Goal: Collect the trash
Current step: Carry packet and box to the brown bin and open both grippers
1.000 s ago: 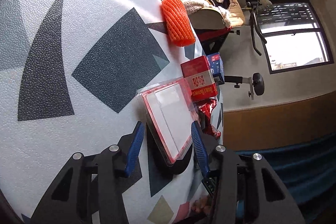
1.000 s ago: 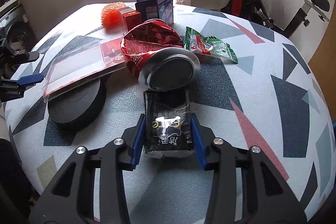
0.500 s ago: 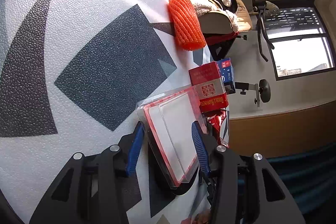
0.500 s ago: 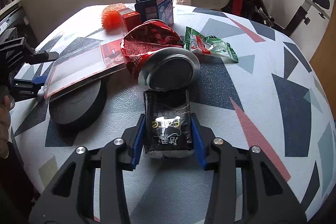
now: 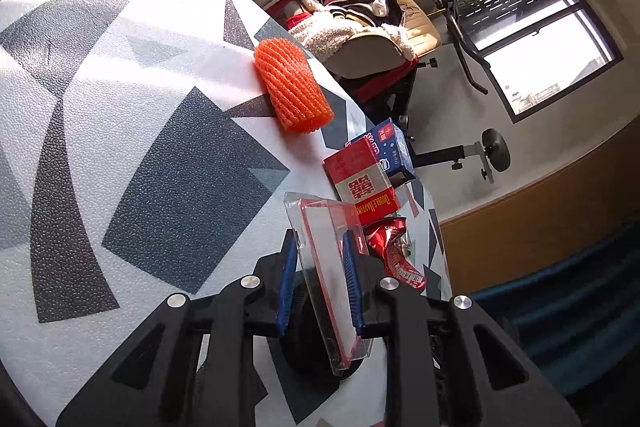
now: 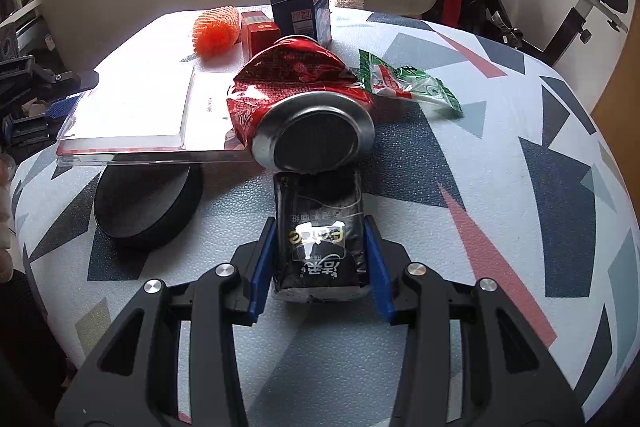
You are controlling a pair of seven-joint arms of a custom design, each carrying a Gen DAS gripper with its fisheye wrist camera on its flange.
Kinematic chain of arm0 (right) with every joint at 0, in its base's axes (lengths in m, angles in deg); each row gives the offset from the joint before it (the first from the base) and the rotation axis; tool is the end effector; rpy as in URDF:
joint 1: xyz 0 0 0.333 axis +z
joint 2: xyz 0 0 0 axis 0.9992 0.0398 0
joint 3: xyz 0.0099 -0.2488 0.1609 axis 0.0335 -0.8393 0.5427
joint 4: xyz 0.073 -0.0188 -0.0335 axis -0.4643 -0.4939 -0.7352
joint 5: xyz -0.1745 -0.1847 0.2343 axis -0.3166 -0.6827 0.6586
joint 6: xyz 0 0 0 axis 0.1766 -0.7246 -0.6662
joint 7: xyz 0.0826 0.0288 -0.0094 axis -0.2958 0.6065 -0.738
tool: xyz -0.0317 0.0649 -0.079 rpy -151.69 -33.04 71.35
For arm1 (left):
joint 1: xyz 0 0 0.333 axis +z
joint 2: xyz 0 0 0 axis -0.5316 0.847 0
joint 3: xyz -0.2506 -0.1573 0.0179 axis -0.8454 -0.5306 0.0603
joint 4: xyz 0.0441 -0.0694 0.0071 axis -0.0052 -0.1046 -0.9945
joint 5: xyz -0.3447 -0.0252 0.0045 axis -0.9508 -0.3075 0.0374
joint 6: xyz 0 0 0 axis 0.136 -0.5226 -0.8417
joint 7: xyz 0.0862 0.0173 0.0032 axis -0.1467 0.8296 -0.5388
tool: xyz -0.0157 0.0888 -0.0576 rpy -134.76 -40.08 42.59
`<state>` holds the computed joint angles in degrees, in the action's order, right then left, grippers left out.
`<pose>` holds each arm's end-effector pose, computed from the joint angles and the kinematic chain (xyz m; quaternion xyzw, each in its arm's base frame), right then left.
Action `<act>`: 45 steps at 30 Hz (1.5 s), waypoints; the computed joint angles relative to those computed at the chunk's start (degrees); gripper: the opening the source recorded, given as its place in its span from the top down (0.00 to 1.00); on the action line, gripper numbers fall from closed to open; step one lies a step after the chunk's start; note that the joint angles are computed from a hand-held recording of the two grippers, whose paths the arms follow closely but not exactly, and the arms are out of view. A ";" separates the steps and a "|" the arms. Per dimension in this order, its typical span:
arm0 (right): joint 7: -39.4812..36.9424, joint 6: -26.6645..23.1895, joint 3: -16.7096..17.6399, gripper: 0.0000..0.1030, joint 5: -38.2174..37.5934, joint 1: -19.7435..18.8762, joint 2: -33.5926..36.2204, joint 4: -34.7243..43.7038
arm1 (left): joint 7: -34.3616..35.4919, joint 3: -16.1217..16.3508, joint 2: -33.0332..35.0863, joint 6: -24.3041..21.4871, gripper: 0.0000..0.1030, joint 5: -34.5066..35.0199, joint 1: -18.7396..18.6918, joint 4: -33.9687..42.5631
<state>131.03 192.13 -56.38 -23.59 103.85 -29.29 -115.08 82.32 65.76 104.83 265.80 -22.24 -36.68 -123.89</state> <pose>0.6397 0.2217 0.4259 -0.8135 0.4818 -0.1394 0.2943 0.5756 -0.2370 0.4698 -0.7631 0.4371 -0.4756 0.0213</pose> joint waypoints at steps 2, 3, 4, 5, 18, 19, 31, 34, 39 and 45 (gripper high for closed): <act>0.18 0.04 -0.17 0.58 -0.18 0.16 0.00 -0.03 | 0.87 5.58 -3.45 -2.94 0.82 4.46 -4.17 0.30; 0.35 0.13 -0.31 0.58 -0.35 0.29 -0.04 -0.11 | 0.38 8.39 -5.45 -4.09 0.82 7.00 -6.36 -0.20; 0.50 0.31 -0.41 0.58 -0.49 0.39 -0.09 -0.24 | -0.15 10.02 -7.23 -4.35 0.82 9.06 -7.55 -1.09; 0.81 0.46 -0.59 0.58 -0.73 0.57 -0.12 -0.32 | -0.67 11.05 -8.84 -4.77 0.82 10.92 -8.27 -1.94; 7.22 3.58 -4.67 0.59 -8.45 4.20 -1.74 -3.25 | 5.96 8.07 -24.17 -8.74 0.85 7.20 -5.67 -13.67; 8.32 5.29 -5.18 0.59 -9.20 4.61 -2.69 -4.83 | 6.07 8.15 -25.13 -8.92 0.87 7.05 -5.78 -13.95; -12.29 17.48 8.15 0.59 16.26 -4.14 -21.82 -27.83 | 15.69 10.75 -34.89 -11.84 0.87 -0.99 -13.89 -20.26; -20.77 17.37 8.80 0.59 27.37 -3.22 -26.03 -30.50 | 19.74 13.06 -36.24 -10.87 0.87 -5.85 -19.06 -22.41; -28.71 16.83 6.17 0.59 36.81 1.15 -31.58 -34.44 | 27.19 16.12 -37.32 -9.62 0.87 -12.57 -27.24 -25.26; -30.86 17.68 2.31 0.59 39.31 6.51 -35.32 -38.01 | 36.37 18.60 -36.57 -10.42 0.87 -20.78 -35.18 -27.08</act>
<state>100.18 209.81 -54.07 15.71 110.36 -64.60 -153.09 118.69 84.36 68.26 255.38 -43.02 -71.86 -150.97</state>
